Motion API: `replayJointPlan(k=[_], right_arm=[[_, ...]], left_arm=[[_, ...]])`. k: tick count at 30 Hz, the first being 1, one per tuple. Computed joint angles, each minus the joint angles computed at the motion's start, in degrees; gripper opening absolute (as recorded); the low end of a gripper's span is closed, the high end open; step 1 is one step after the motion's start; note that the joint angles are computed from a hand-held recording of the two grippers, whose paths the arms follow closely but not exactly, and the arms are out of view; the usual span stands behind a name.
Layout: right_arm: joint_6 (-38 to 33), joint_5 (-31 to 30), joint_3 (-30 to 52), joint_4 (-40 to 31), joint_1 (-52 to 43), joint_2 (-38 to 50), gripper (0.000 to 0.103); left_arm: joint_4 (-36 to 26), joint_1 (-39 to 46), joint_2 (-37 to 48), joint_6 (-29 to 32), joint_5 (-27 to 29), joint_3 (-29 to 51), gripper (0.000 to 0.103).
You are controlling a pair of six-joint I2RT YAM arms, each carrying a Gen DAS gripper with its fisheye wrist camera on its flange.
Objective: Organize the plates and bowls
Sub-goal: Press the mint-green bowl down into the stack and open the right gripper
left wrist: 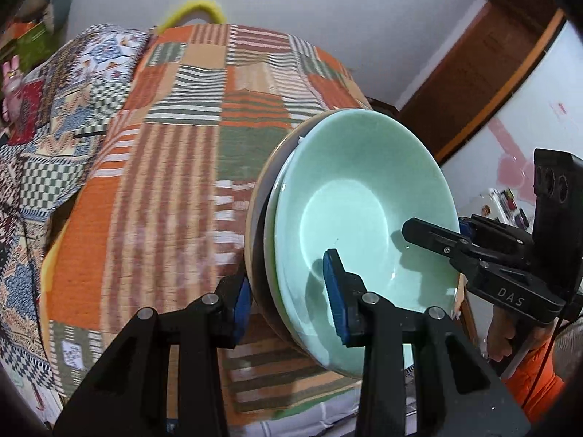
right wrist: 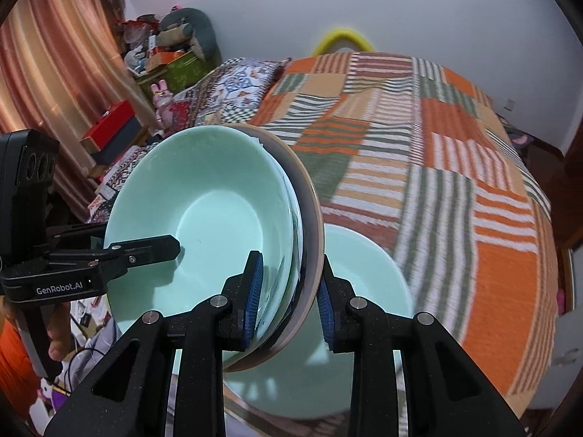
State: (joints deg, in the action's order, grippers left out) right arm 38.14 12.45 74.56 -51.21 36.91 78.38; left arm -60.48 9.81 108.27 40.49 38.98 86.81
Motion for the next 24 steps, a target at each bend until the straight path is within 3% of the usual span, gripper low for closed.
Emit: replayJointPlan(k=[12, 24], right_arm=[[5.01, 0.89, -6.71, -5.47, 1.19, -7.84, 0.026], [6.14, -1.10, -9.37, -4.96, 1.23, -7.53, 0.026]], left_arm=[[2.57, -5.42, -4.73, -0.36, -3.02, -9.23, 0.037], [3.50, -7.20, -2.64, -1.58, -6.87, -10.39, 0.037]])
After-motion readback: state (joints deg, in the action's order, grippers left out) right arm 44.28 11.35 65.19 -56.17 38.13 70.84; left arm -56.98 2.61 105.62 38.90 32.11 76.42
